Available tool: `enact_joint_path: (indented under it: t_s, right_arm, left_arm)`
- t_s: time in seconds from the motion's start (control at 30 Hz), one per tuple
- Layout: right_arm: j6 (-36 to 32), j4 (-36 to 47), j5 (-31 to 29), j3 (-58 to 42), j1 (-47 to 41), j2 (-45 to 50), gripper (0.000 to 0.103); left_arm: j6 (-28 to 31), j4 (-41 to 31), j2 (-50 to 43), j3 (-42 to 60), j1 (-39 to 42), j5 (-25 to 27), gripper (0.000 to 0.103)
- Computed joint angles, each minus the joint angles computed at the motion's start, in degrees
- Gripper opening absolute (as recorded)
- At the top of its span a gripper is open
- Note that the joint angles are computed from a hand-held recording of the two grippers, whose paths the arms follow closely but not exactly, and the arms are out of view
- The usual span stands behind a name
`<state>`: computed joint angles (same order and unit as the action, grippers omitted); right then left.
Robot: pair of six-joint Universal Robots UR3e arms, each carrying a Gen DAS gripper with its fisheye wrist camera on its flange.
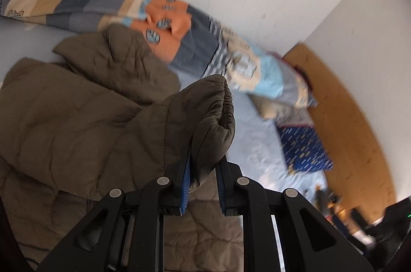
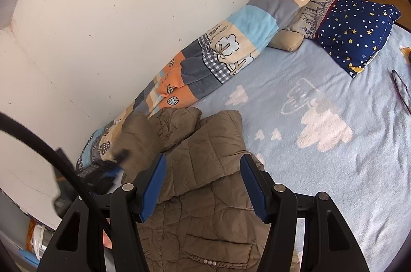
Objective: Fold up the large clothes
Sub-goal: 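Lift the held sleeve across the jacket body and open the left tool, then grasp the jacket hem with both tools and fold it up toward the hood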
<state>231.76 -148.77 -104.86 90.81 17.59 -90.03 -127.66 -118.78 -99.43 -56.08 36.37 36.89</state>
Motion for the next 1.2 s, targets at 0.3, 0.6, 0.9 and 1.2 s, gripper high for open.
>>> enact_joint_path:
  t_s: [0.3,0.6,0.9,1.2]
  right_arm:
    - [-0.7,0.0,1.1,-0.9,-0.5,1.7,0.064]
    - [-1.2,0.5,1.3,-2.3,-0.5,3.2,0.064]
    - [-3.4,3.1,1.3,-8.6,0.8,9.1,0.064]
    - [-11.6,14.3,1.7,-33.3,3.5,29.6,0.055]
  left_arm:
    - [-6.9,25.7,6.5,-24.0,-7.6,8.6,0.021]
    - [2.7,5.2,3.7,-11.9,-5.2,8.5,0.064]
    - [11.1,7.0,0.7,0.6,6.7,11.3,0.069]
    - [-1.8,23.2,-21.8,17.6,6.1,20.6,0.069]
